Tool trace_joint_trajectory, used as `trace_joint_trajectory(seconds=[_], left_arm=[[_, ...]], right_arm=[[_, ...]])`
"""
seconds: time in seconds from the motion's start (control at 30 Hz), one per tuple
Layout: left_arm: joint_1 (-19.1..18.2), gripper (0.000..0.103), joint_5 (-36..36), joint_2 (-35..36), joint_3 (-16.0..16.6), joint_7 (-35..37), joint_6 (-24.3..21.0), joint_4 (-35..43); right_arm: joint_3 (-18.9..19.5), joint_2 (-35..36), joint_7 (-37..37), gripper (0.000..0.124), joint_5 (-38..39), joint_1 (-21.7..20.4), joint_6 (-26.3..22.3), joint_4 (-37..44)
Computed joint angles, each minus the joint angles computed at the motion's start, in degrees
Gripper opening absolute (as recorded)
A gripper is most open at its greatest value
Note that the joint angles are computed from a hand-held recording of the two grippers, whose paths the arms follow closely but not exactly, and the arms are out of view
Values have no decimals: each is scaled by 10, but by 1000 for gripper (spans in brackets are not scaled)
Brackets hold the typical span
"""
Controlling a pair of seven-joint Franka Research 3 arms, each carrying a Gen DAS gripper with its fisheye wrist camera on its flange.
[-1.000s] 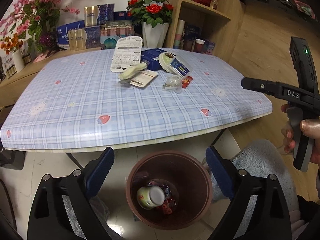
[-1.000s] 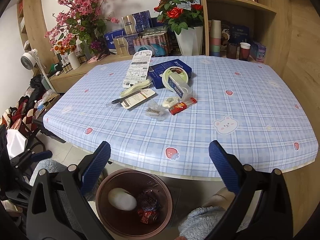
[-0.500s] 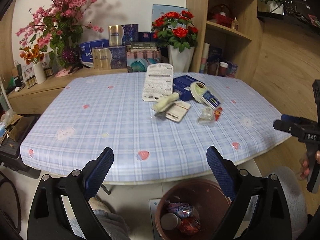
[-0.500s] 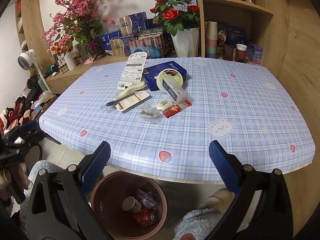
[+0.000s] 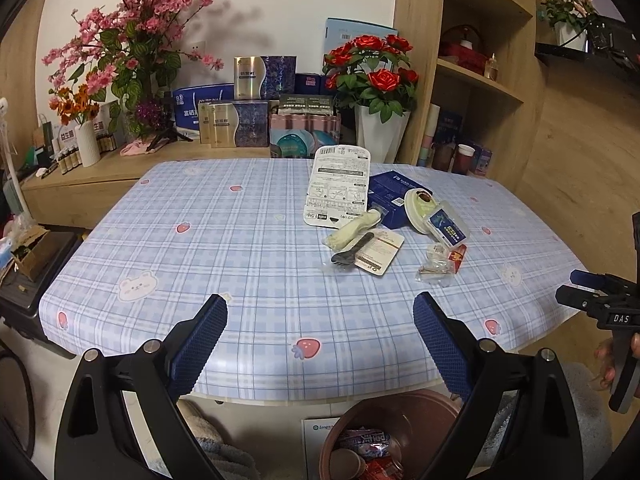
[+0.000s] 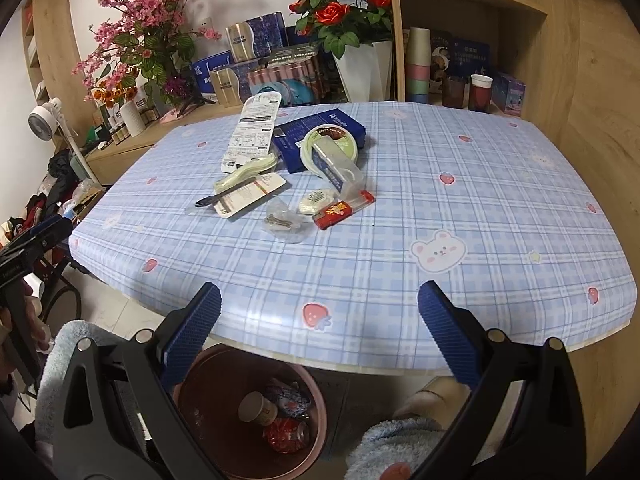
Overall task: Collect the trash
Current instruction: 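Grasp the clear plastic case with the right tool while the left tool grasps the black fork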
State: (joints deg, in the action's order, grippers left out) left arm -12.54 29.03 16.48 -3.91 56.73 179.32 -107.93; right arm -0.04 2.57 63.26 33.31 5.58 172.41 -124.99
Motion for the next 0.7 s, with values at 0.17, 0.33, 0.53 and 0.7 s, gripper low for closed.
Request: trace_joint_trajectory(seconds=[0.17, 0.33, 0.53, 0.7], left_arm=[[-2, 92, 0, 26, 4, 3, -9, 33], [8, 92, -15, 68, -10, 26, -30, 84], [25, 92, -49, 119, -42, 82, -51, 149], [43, 92, -86, 173, -82, 156, -83, 222]], right_arm=[[-4, 33, 12, 97, -20, -6, -6, 31], [-25, 83, 69, 97, -111, 2, -11, 83], [-29, 164, 85, 97, -171, -5, -40, 190], [-23, 256, 61, 94, -203, -10, -64, 316]])
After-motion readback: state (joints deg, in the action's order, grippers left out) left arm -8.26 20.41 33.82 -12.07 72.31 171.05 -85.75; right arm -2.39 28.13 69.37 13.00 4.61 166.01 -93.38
